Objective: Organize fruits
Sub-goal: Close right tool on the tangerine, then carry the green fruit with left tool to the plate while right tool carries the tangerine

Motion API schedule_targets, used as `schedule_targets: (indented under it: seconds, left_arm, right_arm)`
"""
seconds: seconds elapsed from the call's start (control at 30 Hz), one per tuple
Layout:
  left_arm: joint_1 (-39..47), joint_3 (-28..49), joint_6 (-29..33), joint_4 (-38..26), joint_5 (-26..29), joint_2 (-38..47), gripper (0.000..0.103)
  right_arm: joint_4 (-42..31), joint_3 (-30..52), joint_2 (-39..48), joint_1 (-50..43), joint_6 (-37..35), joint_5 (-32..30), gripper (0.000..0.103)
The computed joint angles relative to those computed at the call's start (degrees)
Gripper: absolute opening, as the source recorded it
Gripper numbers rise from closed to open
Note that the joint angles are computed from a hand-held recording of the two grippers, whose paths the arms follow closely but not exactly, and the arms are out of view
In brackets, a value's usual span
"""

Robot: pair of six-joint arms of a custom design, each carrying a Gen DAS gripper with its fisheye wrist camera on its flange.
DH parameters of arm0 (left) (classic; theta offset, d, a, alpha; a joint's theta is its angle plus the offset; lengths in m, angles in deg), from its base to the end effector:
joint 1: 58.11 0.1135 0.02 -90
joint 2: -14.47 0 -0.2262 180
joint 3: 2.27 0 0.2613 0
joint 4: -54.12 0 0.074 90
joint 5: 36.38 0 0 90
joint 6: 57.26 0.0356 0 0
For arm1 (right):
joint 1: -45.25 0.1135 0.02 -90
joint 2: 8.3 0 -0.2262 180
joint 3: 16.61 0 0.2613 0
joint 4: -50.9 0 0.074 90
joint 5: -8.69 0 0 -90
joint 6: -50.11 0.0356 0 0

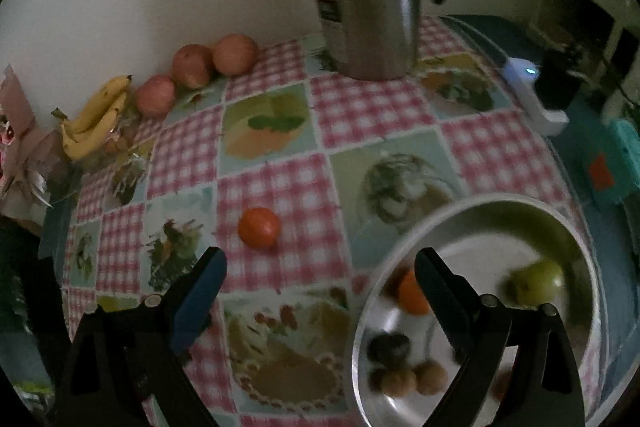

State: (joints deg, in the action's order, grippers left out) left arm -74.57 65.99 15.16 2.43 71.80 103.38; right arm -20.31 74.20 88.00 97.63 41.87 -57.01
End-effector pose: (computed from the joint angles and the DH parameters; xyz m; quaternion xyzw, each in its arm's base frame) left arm 0.2778 -0.0936 0.1448 0.0147 0.9759 -0.1936 0.0992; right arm 0.2127 0.2520 0.2097 0.2698 0.9331 0.0228 0.2366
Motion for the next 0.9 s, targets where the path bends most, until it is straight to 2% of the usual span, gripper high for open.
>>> schedule_targets:
  seconds: [0.17,0.23,0.3,0.4,0.57,0.63,0.73,0.9]
  left_arm:
    - [2.95,1.13,-0.68,1.17,0.25,1.26,0.053]
    - [4.13,1.42,-0.88,1.65,0.44,1.74,0.053]
    - [5.19,1.27,-0.79,2.21,0.68,1.97,0.053]
    - [6.18,1.37,-0.82,2.5,1.39,2.21,0.053]
    - [7.33,0.13,0.28,1.85,2.2,0.85,0.053]
    - [7.24,0.08,0.37,1.94,2.06,0.96,0.053]
    - [7.58,-0.57,0.81,1.24,2.48,-0.28,0.053]
    - [7.04,-0.78,0.55,0.02,2.8,-3.08,0.053]
  right_arm:
    - [6.14,3.05,6.04,-2.66,-5.84,-2.59,0.093]
    - [7.85,4.48,8.73,-3.55,-7.62,-3.85,0.081]
    - [8.15,6.63,12.0,-4.27,-9.0,-4.45,0.074]
    - [8.12,8.9,15.83,-5.32,-10.06,-5.42,0.068]
    - [8.63,8.99,17.35,-6.16,-10.57,-6.31,0.061]
    - [11.15,7.23,16.3,-6.35,-10.76,-6.53,0.049]
    - [12.34,7.24,16.13,-6.28,-11.25,-6.64,0.037]
    - [12.4,6.19,13.98,-5.14,-9.88,-6.48,0.036]
